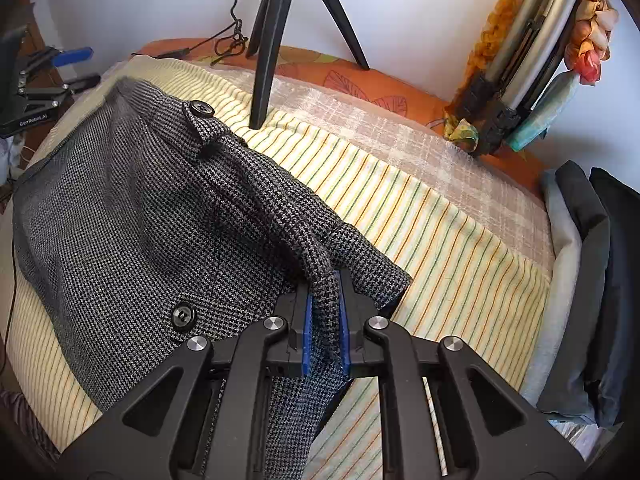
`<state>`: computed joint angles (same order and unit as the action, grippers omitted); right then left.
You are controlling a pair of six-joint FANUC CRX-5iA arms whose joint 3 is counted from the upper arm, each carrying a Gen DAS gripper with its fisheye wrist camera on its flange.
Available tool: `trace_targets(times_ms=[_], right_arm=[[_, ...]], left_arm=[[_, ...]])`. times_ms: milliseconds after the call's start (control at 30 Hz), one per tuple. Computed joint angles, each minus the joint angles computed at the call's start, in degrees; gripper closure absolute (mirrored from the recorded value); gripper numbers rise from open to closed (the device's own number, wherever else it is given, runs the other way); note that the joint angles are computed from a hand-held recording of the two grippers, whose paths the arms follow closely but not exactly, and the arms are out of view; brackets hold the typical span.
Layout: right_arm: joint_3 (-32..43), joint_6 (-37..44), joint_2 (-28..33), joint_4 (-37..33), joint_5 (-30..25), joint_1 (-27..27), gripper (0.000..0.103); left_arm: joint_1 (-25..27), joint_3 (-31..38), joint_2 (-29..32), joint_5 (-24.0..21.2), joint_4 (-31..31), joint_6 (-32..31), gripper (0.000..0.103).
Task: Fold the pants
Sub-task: 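Open both grippers and release the folded legs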
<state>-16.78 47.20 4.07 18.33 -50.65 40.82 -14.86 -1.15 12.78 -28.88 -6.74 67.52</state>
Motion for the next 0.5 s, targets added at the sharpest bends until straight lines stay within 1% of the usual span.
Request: trace_targets(times_ms=[33, 100, 133, 233, 300, 333, 367, 400, 433, 467, 500], right_arm=[[0.38, 0.09, 0.20, -0.72, -0.11, -0.28, 0.092], [0.61, 0.14, 0.36, -1.32, 0.17, -0.61, 0.092], [0.55, -0.01, 0.42, -1.07, 0.19, -0.53, 0.092], [1.61, 0.40, 1.22, -1.22, -0.91, -0.45, 0.092], [3.21, 0.45, 2.77, -1.01, -2.93, -0.70, 0.092], [3.74, -0.33, 3.47, 0.03, -4.05, -0.52, 0.089], [3.82, -1.87, 4.19, 2.62, -5.16, -0.05, 0.077], [3.18, -3.97, 4.38, 5.72, -5.78, 0.65, 0.069], [2.49, -6.98, 4.84, 9.83, -7.37, 1.60, 0.048], [1.91, -9.48, 5.04, 12.45, -8.58, 2.28, 0.036], [1.22, -11.02, 4.64, 13.53, -8.71, 2.67, 0.036]], left_arm=[[0.90, -0.47, -0.27, 0.09, 1.88, -0.55, 0.041], [2.18, 0.00, -0.56, -0.67, 1.83, 2.94, 0.041], [2.61, -0.36, -0.90, -0.43, 2.36, 3.21, 0.041], [3.74, -2.68, -2.85, 0.90, 3.89, 1.66, 0.041], [3.94, -4.31, -4.38, 1.56, 3.80, 1.16, 0.041], [4.14, -5.45, -5.40, 1.76, 4.42, 0.30, 0.041], [4.46, -7.04, -6.67, 2.19, 5.70, -1.23, 0.041], [4.59, -8.34, -7.73, 2.65, 6.55, -2.50, 0.041], [4.60, -9.24, -8.58, 2.95, 6.74, -3.26, 0.041], [4.78, -10.23, -9.61, 3.15, 7.06, -4.03, 0.041], [5.26, -12.18, -11.32, 3.57, 8.73, -5.98, 0.041]])
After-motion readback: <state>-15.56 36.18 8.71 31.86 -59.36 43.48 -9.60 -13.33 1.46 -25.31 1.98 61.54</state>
